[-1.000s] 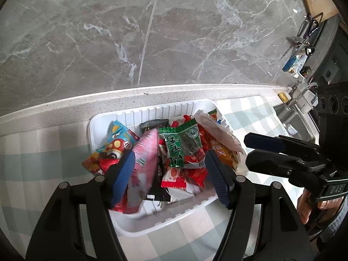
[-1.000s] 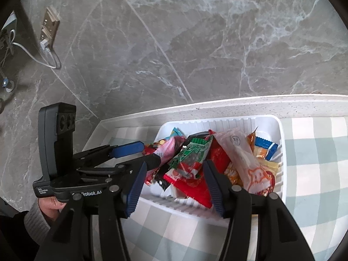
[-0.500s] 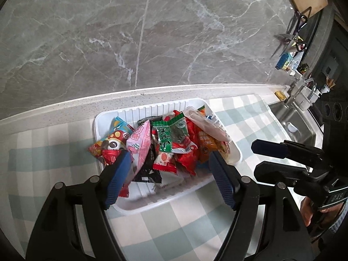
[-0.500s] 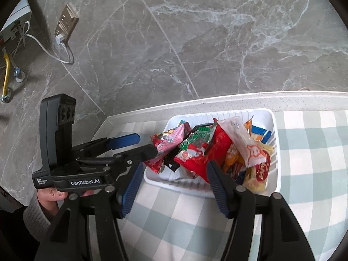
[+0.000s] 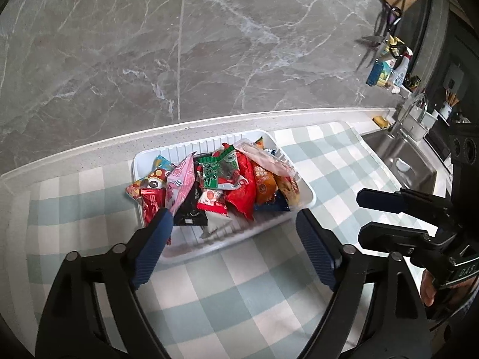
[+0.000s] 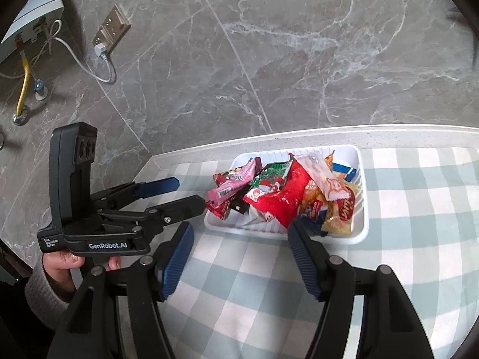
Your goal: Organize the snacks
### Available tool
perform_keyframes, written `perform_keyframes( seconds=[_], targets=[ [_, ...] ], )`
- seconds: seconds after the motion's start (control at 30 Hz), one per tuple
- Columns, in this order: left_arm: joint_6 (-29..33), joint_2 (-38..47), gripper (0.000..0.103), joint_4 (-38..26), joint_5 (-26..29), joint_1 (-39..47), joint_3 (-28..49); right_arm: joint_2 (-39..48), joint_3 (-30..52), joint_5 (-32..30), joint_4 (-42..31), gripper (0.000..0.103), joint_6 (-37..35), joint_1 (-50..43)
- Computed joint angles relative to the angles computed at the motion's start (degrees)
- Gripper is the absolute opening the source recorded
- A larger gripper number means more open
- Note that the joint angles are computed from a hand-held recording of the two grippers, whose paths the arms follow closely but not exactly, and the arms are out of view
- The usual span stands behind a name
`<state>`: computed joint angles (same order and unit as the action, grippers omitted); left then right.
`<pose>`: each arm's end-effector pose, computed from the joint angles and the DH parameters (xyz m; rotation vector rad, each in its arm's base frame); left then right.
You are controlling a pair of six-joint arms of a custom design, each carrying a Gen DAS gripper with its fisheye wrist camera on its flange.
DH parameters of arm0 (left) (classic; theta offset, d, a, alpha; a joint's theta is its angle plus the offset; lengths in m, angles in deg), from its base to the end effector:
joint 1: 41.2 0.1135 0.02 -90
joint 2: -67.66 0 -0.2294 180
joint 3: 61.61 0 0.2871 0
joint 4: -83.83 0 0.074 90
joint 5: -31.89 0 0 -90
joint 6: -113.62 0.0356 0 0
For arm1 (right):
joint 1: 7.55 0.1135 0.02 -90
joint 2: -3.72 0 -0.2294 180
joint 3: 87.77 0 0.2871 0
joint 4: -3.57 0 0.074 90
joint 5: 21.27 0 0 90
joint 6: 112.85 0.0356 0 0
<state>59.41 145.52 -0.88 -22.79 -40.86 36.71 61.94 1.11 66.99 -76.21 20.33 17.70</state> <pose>0.2856 -0.0189 0.3453 0.9246 2.3015 -0.5734 0.1966 0.0939 0.3721 0.3773 2.4827 0.5578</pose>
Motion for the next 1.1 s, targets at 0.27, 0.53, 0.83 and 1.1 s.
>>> perform_keyframes(
  seconds=[0.27, 0.53, 0.83, 1.1],
  targets=[
    [3.39, -6.94, 0.086, -4.17, 0.28, 0.68, -1.62, -1.12, 4.04, 8.40, -6.18, 0.073, 5.05, 9.02],
    [5.66, -12.51, 0.086, -8.15, 0.36, 0.94, -1.64, -1.66, 7.56, 14.13, -12.95, 0.077, 9.90, 15.50],
    [5.91, -16.05, 0.088, -10.66, 0.18, -0.01, -0.80, -1.96, 10.49, 19.40, -18.92, 0.080, 14.57, 21.31],
    [5.67, -17.51, 0.088, -11.22, -0.52, -1.07, -0.65, -2.51, 10.63, 20.88, -20.47, 0.080, 16.55, 23.52]
  ],
)
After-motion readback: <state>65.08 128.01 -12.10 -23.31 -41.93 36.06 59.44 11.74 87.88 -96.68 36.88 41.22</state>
